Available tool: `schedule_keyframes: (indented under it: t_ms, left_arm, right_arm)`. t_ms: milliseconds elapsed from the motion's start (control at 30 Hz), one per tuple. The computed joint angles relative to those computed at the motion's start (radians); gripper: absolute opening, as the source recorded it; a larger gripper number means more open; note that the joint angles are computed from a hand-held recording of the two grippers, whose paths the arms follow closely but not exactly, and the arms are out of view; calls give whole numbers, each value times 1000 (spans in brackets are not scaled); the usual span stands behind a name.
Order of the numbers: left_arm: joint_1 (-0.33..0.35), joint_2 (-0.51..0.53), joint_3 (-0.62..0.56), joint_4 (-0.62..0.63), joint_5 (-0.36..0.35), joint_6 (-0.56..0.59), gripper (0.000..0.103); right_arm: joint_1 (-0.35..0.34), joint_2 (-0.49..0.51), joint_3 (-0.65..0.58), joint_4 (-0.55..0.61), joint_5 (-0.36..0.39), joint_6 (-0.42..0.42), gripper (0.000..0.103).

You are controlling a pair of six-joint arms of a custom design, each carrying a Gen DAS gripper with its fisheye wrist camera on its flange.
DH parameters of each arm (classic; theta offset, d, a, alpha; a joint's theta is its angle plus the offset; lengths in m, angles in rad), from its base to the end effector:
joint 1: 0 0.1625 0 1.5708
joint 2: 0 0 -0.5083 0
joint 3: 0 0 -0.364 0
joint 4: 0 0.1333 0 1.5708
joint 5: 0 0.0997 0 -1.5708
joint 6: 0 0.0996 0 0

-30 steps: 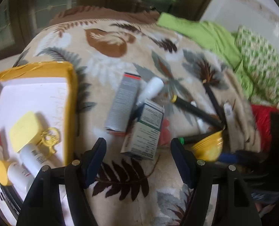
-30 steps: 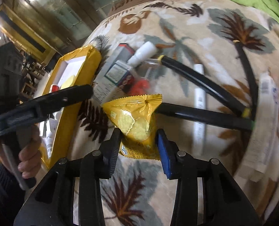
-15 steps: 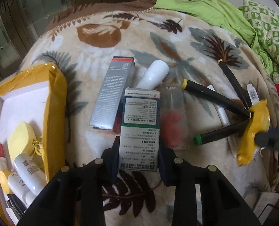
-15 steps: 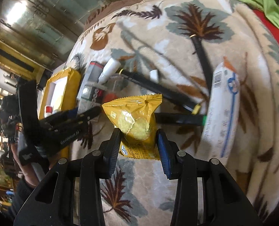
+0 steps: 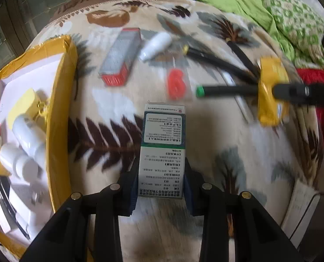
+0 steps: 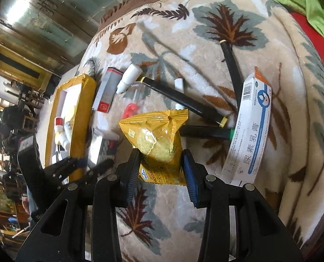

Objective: Organize objects
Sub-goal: 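Lift the medicine box with the left gripper while the right gripper lifts the cracker packet, then lower the medicine box into the tray with the left gripper while the right gripper drops the cracker packet there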

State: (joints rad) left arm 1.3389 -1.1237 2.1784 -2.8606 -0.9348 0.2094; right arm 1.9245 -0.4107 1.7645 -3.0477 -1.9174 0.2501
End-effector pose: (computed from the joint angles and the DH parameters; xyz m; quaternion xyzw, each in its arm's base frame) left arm 0.0689 -0.5455 0.2495 0.1707 0.9285 -0.1149 0.3092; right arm 0.3201 -0.5799 -0.0708 0.0403 -0.9824 0.1090 0.1463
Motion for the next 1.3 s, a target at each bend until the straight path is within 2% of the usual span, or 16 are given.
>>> schedule_keyframes:
  t_ms: [167,333,433,733,933,1300]
  left_arm:
    - [-6,12,30,-53,12,29,37]
    - [-15,53,40,-130,70,70,37]
    - [-18,52,45,-144,72,84,34]
    - [1,-46,55,-156,-63,26,34]
    - [15,-108,79,-227,-138,12,34]
    - [60,-185,94,-320,-235,-32,34]
  right_arm:
    - [9,-5,-2,9,-14,10,38]
    - [14,-2,-8,18,-16,18,38]
    - [11,-4,-6,15,-11,23,38]
    - [14,-32,38,-33,0,41,38]
    - [40,-43,29,-41,4,25,38]
    - [97,-26,-24,-5,15,-7,38]
